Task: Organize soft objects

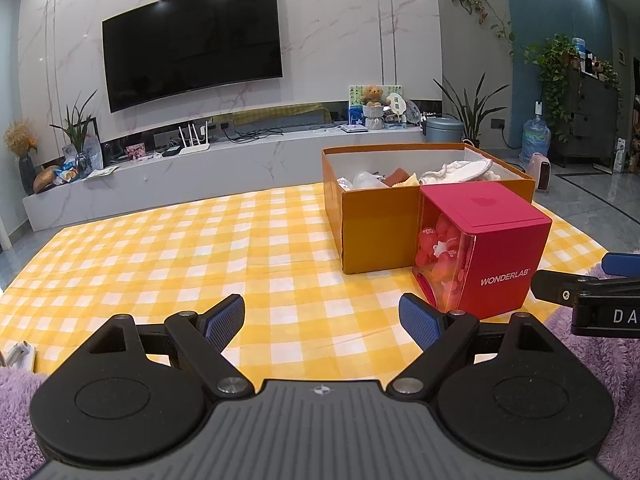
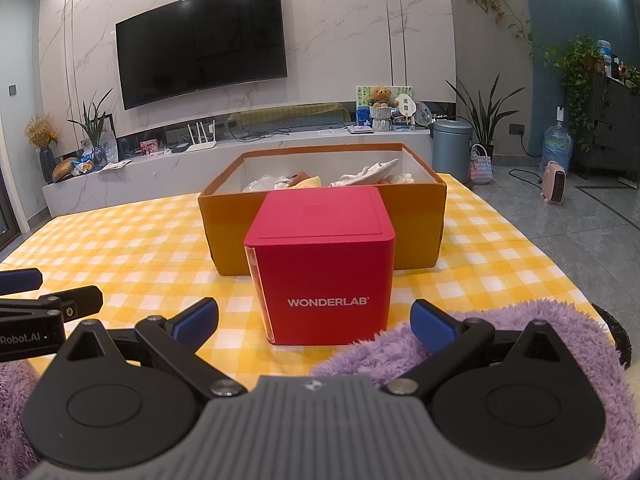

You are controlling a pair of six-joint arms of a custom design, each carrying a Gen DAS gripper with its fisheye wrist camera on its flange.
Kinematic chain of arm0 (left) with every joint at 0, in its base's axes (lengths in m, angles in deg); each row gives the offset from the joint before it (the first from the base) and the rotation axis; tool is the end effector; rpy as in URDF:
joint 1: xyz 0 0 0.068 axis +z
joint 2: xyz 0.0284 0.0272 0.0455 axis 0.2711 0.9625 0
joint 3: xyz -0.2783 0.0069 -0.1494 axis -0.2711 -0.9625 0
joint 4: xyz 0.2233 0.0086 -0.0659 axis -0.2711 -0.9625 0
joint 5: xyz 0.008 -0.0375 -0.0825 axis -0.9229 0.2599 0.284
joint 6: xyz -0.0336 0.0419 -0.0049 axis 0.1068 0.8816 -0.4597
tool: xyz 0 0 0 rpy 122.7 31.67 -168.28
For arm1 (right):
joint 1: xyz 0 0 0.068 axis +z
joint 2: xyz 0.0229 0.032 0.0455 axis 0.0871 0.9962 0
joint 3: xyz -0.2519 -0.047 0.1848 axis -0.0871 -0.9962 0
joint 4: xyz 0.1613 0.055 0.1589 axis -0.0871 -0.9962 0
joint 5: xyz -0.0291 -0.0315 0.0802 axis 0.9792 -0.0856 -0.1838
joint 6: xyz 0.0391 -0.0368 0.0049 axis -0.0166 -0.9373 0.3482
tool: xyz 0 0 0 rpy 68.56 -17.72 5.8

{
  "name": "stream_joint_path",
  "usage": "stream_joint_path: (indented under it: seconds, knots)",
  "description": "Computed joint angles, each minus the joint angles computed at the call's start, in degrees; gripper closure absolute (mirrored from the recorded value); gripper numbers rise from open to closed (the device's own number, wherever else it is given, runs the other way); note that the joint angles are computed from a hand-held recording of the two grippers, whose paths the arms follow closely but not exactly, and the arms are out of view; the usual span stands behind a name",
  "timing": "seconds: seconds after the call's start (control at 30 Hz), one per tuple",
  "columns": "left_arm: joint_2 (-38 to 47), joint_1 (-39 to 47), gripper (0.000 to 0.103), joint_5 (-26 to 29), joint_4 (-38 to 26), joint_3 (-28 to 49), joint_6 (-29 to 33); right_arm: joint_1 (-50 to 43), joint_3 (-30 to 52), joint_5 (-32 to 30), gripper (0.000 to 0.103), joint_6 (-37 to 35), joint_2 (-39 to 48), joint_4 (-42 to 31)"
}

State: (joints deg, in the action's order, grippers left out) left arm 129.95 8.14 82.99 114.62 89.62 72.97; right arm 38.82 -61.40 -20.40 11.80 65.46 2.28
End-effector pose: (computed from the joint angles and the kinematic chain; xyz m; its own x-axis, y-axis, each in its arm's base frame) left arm 0.2844 -0.0512 0.1713 -0.3683 0.3400 -0.8653 0.5747 0.8149 0.0756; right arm 0.1710 0.0824 0.1257 -0.3874 0.2709 -0.8812 0.4502 0.8897 0.0757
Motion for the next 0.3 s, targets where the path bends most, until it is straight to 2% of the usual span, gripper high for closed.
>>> stream_joint_path:
  seconds: [0.3]
  knots:
    - [0.1,-0.6,0.001,0.0,1.4,-1.0,-1.0,0.0,0.0,-0.1,0.003,0.1,0.8,0.5]
